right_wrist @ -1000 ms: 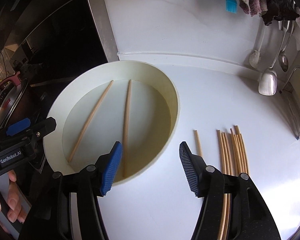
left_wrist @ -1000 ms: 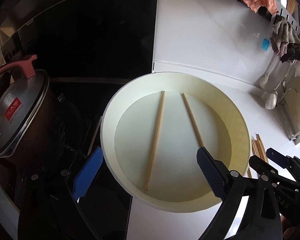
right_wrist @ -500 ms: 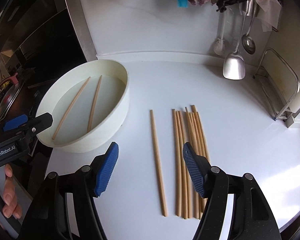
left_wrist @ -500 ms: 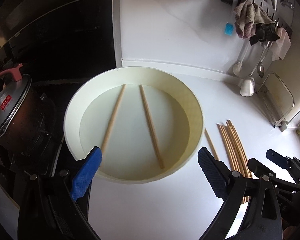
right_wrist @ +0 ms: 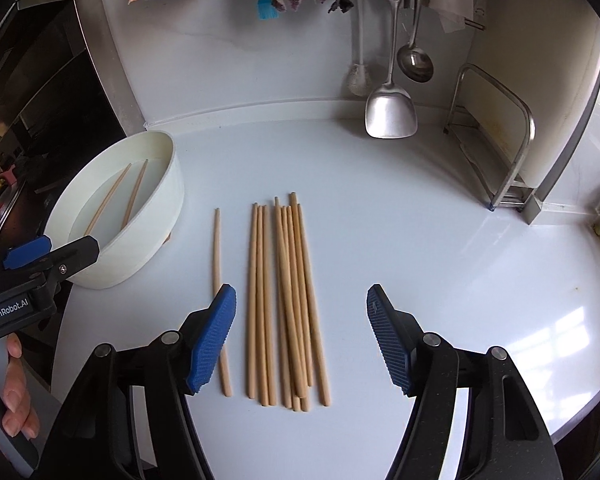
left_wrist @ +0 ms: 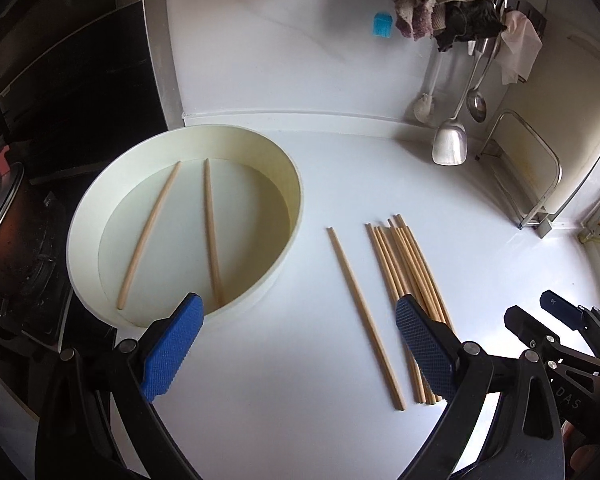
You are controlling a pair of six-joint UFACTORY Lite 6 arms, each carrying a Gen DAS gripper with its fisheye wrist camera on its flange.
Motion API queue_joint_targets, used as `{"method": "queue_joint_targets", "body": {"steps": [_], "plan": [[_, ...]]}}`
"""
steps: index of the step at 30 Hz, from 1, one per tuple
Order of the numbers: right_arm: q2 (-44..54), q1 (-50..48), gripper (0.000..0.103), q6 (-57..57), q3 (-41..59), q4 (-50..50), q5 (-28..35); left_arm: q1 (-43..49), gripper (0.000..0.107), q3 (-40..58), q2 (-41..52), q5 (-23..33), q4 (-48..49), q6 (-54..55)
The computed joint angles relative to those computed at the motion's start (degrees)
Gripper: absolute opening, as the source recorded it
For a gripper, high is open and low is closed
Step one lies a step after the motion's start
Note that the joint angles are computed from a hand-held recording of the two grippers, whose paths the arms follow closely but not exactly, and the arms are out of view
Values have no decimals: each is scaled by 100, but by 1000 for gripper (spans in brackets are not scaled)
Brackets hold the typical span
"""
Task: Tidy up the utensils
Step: 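Move both tools back over the remaining chopstick pile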
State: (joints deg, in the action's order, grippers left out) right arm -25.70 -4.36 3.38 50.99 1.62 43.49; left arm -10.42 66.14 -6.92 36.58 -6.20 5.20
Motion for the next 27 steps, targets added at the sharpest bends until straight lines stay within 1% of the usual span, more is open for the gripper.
{"method": "queue_joint_targets", "body": {"steps": [3,5,9,12,15,17,21,24,27], "plan": [[-145,-607,65,-815,-165,476,29,-345,95,-105,-16,-84,284,-483],[-222,-886,65,-1230,-272,656,-15,-513,95,-191,3,-178,284,-666],[-346,-1353,65,-2031,-626,923,-322,-922,95,-415,75,-454,719,-1549],[-214,-1809,65,-2898,-862,1526,-519,-1255,95,-618,126,-607,1392,-2382],[20,-2061,65,-3428,-1017,1945,-690,-1394,95,-876,129,-761,1893,-2957],[160,-2112,66,-3658,-1111,2153,-848,-1401,95,-1038,154,-896,2126,-3258],[425,-1998,65,-4165,-1280,2647,-1248,-1485,95,-1372,183,-1232,3313,-4554],[728,-1796,66,-4360,-1318,2906,-1606,-1513,95,-1456,322,-1479,3704,-4984],[983,-1653,66,-4709,-1365,3296,-1951,-1590,95,-1555,422,-1694,4323,-5637]]}}
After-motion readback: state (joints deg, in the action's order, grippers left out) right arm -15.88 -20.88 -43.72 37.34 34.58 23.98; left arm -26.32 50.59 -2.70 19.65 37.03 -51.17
